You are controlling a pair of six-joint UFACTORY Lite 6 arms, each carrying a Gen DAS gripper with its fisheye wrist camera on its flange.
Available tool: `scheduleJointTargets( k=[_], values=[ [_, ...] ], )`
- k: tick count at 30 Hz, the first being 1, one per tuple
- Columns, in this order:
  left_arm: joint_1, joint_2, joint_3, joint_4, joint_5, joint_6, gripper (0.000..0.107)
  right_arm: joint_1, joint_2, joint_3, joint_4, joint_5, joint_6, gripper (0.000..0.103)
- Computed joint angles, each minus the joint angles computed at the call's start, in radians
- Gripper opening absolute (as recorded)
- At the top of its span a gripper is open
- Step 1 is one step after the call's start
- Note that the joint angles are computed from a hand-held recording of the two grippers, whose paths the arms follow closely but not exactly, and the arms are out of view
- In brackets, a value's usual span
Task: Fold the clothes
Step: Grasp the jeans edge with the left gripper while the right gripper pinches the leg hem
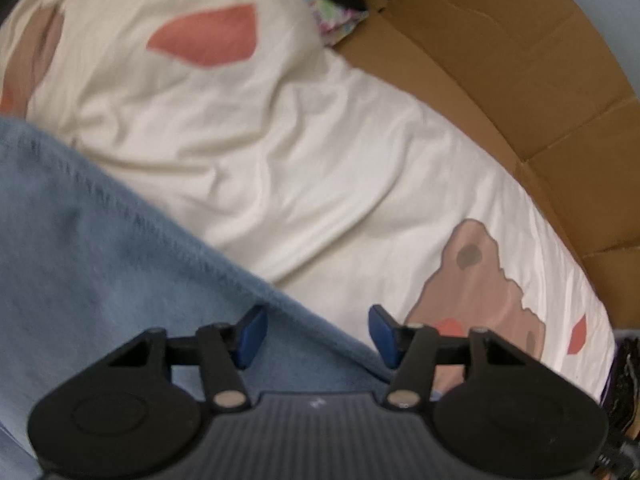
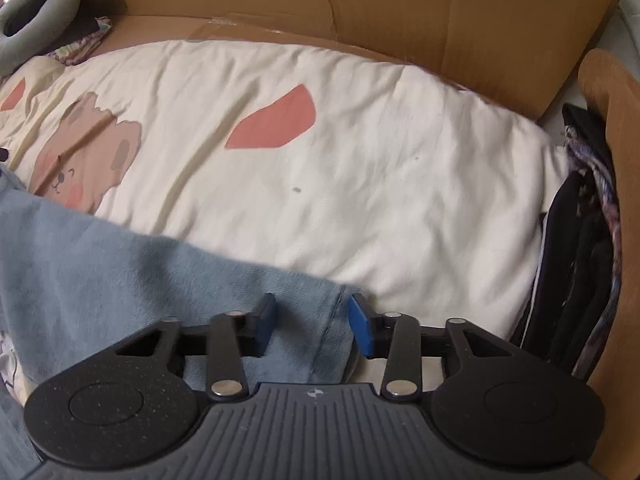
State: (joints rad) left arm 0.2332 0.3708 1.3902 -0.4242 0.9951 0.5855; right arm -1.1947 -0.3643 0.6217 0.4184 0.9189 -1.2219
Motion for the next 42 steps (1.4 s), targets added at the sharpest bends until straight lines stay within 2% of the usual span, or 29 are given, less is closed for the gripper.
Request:
scheduleJointTargets(
  k=[1,2,5,8,17,26,32,33,35,36,37,42],
  values=[
    [0.007,0.011,0.000,-0.005,0.002,-0.007,0.036,-0.009,-0.012,-0.003,-0.003,0.011,-0.007,0.008],
    [0.015,0.021,-0.001,-0.015,0.004,-0.008,0.026,-0.023,-0.022,-0.001,0.001,0.028,-0.020,0.008],
    [0.031,0.024,-0.015,-0.032,-0.011,0.001,0.015,-0.075,-0.056,0.014,0.026,0.086,-0.075,0.003],
    [0.051,0.012,-0.011,-0.063,0.001,0.032,0.009,-0.142,-0.093,0.049,0.073,0.153,-0.134,0.003],
    [0.110,-0.002,0.121,-0.190,0.109,0.081,0.007,-0.335,-0.104,0.227,0.196,0.368,-0.216,0.002],
    [0.075,0.015,0.047,-0.143,0.031,0.065,0.007,-0.352,-0.147,-0.010,0.070,0.231,-0.251,0.003],
    [0.081,0.008,-0.002,-0.102,-0.003,0.077,0.008,-0.369,-0.118,-0.026,0.009,0.212,-0.233,0.006],
    [0.084,0.007,-0.011,-0.097,-0.008,0.081,0.008,-0.374,-0.111,-0.011,0.014,0.223,-0.236,0.007],
    [0.093,0.004,-0.021,-0.096,-0.009,0.090,0.008,-0.382,-0.095,0.022,0.036,0.247,-0.246,0.020],
    [0.092,0.008,-0.019,-0.096,-0.010,0.086,0.008,-0.382,-0.088,0.038,0.052,0.256,-0.252,0.034],
    [0.093,0.010,-0.017,-0.097,-0.009,0.084,0.008,-0.383,-0.080,0.053,0.068,0.266,-0.257,0.042],
    [0.091,0.010,-0.015,-0.092,-0.011,0.080,0.009,-0.336,-0.026,0.102,0.120,0.248,-0.203,0.045]
  ],
)
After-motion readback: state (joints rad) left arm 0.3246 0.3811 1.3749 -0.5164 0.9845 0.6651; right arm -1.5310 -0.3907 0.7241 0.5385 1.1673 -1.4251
